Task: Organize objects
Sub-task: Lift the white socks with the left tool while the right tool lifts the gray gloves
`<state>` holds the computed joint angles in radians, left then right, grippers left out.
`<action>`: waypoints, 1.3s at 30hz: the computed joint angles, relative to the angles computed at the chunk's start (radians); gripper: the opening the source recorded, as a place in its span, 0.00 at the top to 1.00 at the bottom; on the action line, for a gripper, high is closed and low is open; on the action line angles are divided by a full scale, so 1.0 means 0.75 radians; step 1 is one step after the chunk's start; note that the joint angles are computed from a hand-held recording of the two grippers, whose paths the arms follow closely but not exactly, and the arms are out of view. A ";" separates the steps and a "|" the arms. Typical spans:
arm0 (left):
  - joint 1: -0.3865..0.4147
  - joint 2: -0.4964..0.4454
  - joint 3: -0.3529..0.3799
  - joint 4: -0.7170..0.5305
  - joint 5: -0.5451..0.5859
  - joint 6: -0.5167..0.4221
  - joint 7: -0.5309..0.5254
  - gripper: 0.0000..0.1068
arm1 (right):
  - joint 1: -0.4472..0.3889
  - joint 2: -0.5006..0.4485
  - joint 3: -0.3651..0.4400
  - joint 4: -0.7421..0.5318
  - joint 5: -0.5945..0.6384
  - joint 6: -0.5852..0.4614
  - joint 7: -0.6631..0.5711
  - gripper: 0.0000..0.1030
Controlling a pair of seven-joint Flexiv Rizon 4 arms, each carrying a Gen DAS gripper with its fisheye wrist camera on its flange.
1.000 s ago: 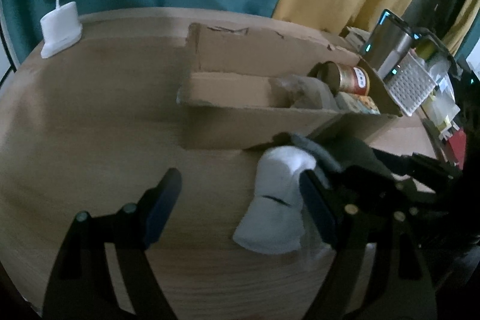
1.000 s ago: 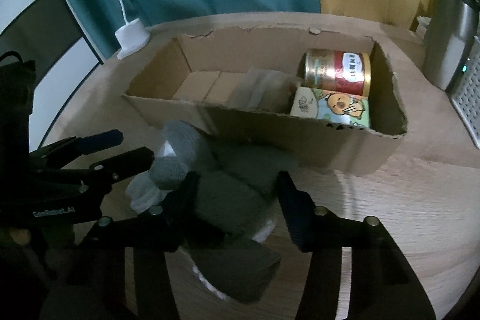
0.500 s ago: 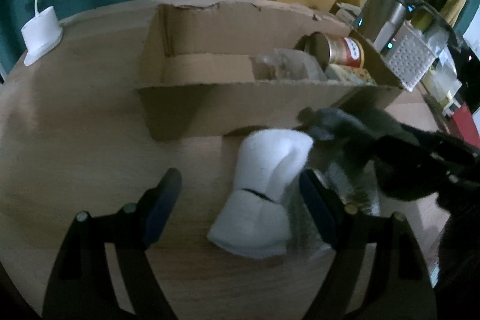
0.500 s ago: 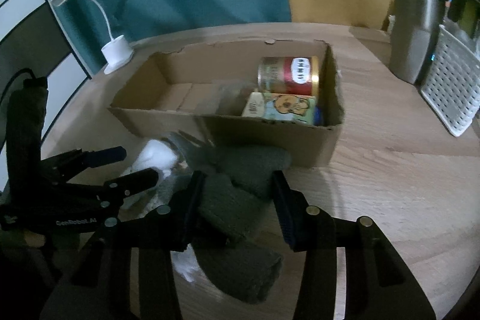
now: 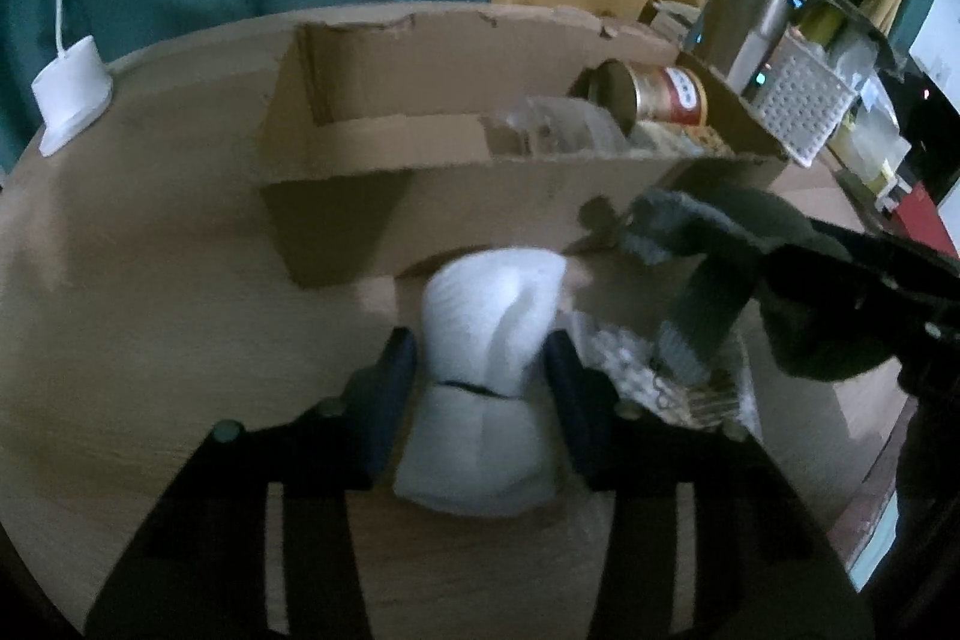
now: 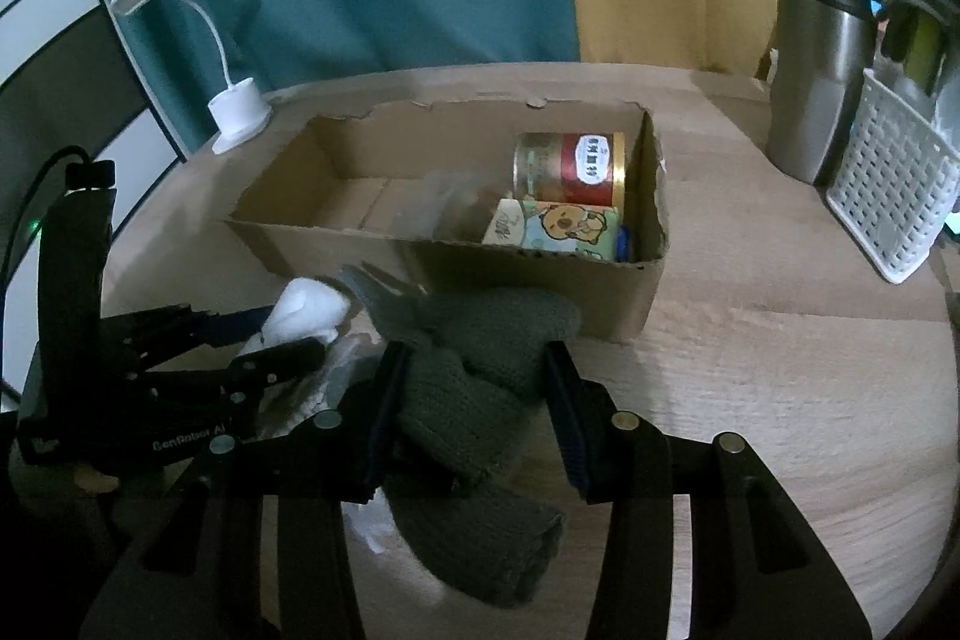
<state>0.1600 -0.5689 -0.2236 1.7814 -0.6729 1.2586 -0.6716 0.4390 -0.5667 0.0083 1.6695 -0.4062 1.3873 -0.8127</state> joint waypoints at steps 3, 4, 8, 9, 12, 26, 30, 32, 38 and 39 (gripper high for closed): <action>0.027 0.017 -0.041 0.018 -0.044 0.025 0.040 0.58 | 0.013 0.008 -0.016 0.003 -0.013 0.002 0.008 0.54; 0.032 0.021 -0.051 0.021 -0.060 0.033 0.052 0.58 | 0.021 0.014 -0.028 0.010 -0.023 0.011 0.015 0.54; 0.059 0.051 -0.098 0.045 -0.145 0.052 0.122 0.58 | 0.046 0.030 -0.059 0.024 -0.057 0.028 0.040 0.54; 0.062 0.059 -0.104 0.050 -0.168 0.056 0.141 0.58 | 0.048 0.033 -0.061 0.025 -0.064 0.029 0.043 0.54; 0.064 0.079 -0.121 0.058 -0.244 0.069 0.200 0.58 | 0.053 0.043 -0.065 0.029 -0.084 0.035 0.048 0.54; -0.010 0.144 -0.063 0.041 -0.550 0.049 0.421 0.58 | 0.082 0.076 -0.101 0.023 -0.173 0.070 0.106 0.54; -0.023 0.153 -0.048 0.030 -0.649 0.030 0.491 0.58 | 0.082 0.072 -0.094 0.002 -0.178 0.065 0.103 0.54; -0.034 0.155 -0.031 0.025 -0.684 0.019 0.509 0.58 | 0.076 0.068 -0.080 -0.018 -0.178 0.046 0.085 0.54; -0.056 0.143 0.012 -0.007 -0.731 -0.008 0.524 0.58 | 0.073 0.049 -0.065 -0.080 -0.183 0.006 0.050 0.54; -0.057 0.142 0.015 -0.012 -0.737 -0.011 0.529 0.58 | 0.074 0.044 -0.065 -0.093 -0.183 0.001 0.047 0.54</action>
